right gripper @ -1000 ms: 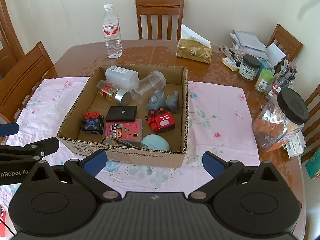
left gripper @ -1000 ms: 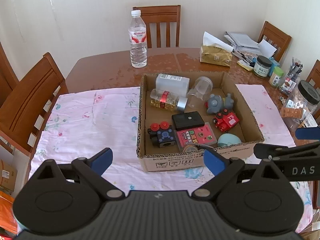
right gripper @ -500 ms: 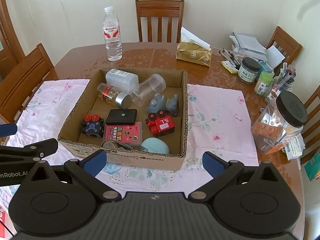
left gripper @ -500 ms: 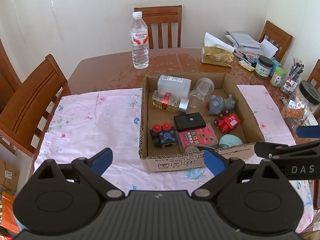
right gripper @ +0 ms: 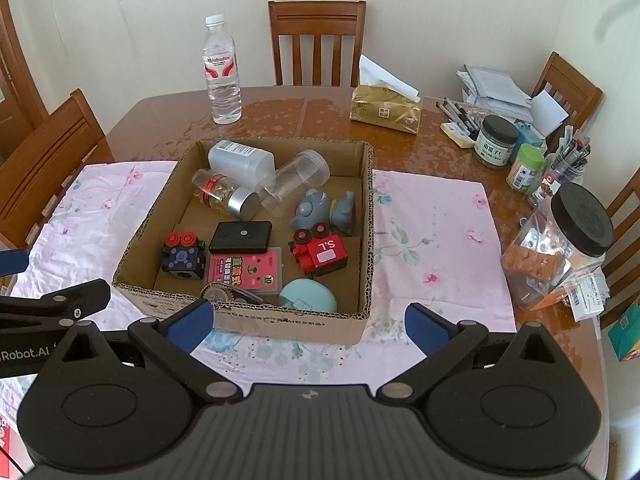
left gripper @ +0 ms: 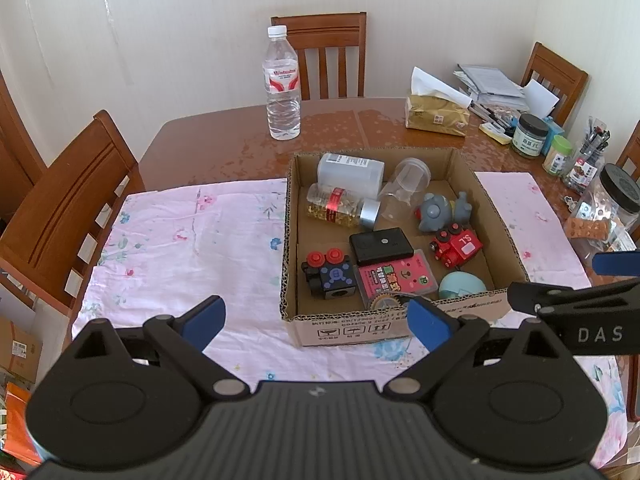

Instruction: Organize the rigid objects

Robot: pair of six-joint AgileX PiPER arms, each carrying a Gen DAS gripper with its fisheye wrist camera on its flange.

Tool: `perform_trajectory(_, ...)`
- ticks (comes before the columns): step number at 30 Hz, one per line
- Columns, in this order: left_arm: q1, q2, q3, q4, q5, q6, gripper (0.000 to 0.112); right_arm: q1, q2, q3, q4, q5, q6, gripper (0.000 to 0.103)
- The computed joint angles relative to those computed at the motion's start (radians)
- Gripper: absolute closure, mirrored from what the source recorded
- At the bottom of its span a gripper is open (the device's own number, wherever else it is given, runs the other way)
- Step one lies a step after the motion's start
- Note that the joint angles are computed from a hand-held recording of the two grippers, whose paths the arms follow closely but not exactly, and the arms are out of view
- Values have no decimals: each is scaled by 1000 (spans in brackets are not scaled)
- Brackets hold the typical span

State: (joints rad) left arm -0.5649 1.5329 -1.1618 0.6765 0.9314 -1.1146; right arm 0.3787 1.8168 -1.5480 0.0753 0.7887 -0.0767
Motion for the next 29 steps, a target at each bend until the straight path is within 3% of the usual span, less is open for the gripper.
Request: perform_trajectory(29,-23,26,-38,1,33,-14,15,-20,-7,8,6,-1,-15,0)
